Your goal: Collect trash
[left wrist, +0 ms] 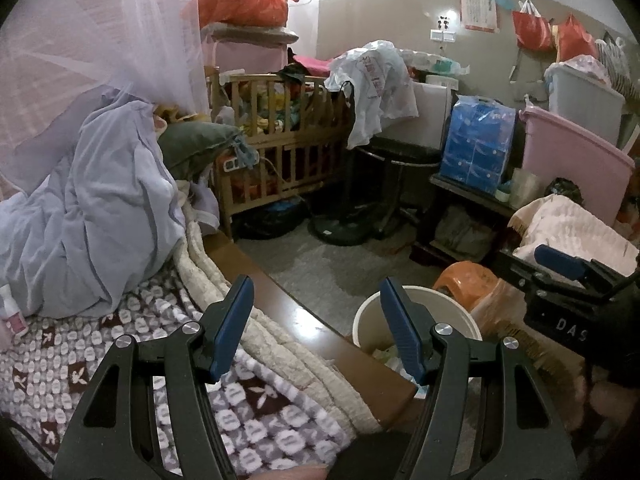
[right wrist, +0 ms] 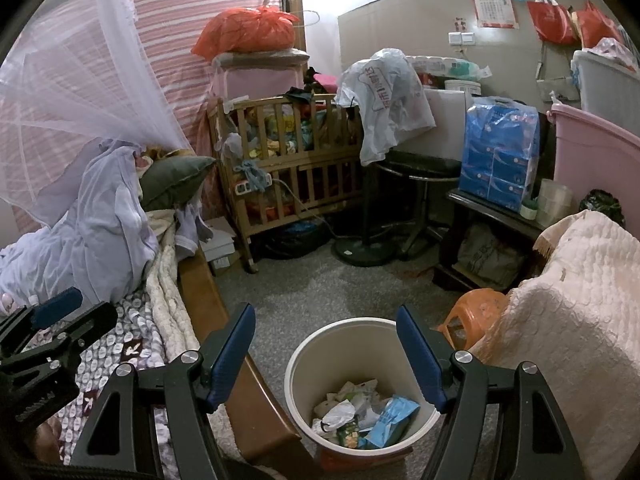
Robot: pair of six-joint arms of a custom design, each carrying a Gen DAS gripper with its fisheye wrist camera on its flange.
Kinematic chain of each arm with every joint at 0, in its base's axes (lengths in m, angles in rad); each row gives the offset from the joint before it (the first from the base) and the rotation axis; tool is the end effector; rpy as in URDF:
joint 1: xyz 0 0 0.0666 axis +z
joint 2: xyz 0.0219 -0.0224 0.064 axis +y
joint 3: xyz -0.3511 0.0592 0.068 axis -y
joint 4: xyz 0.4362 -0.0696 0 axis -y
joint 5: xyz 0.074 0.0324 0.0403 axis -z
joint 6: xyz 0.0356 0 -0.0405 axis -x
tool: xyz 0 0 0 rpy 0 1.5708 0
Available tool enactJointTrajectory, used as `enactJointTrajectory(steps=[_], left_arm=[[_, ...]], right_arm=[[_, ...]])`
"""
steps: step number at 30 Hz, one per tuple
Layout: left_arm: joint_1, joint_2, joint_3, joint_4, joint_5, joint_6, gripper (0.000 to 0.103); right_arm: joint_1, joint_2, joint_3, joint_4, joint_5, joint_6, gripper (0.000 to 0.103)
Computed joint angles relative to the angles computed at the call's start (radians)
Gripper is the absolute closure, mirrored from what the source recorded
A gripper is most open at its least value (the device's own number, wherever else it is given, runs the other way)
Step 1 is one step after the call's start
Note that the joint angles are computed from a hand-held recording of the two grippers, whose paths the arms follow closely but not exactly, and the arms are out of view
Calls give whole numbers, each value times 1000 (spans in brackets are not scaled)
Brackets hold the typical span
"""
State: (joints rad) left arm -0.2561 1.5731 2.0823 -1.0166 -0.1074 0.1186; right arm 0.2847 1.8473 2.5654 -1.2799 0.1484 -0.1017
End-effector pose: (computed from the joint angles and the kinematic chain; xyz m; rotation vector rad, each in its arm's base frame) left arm 0.5495 -0.1403 0.6409 0.0771 2.0757 -0.1178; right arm 0.5812 0.1642 0.6785 -0.1073 2.1238 0.0702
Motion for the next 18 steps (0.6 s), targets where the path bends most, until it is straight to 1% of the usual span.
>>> enactJointTrajectory(steps=[5, 18], left_arm=[[1, 1, 2, -3, 6, 2, 38], [6, 2, -5, -4, 29, 9, 38]], right_arm=[[-5, 17, 22, -12, -7, 5, 32], [-10, 24, 25, -15, -15, 9, 32]])
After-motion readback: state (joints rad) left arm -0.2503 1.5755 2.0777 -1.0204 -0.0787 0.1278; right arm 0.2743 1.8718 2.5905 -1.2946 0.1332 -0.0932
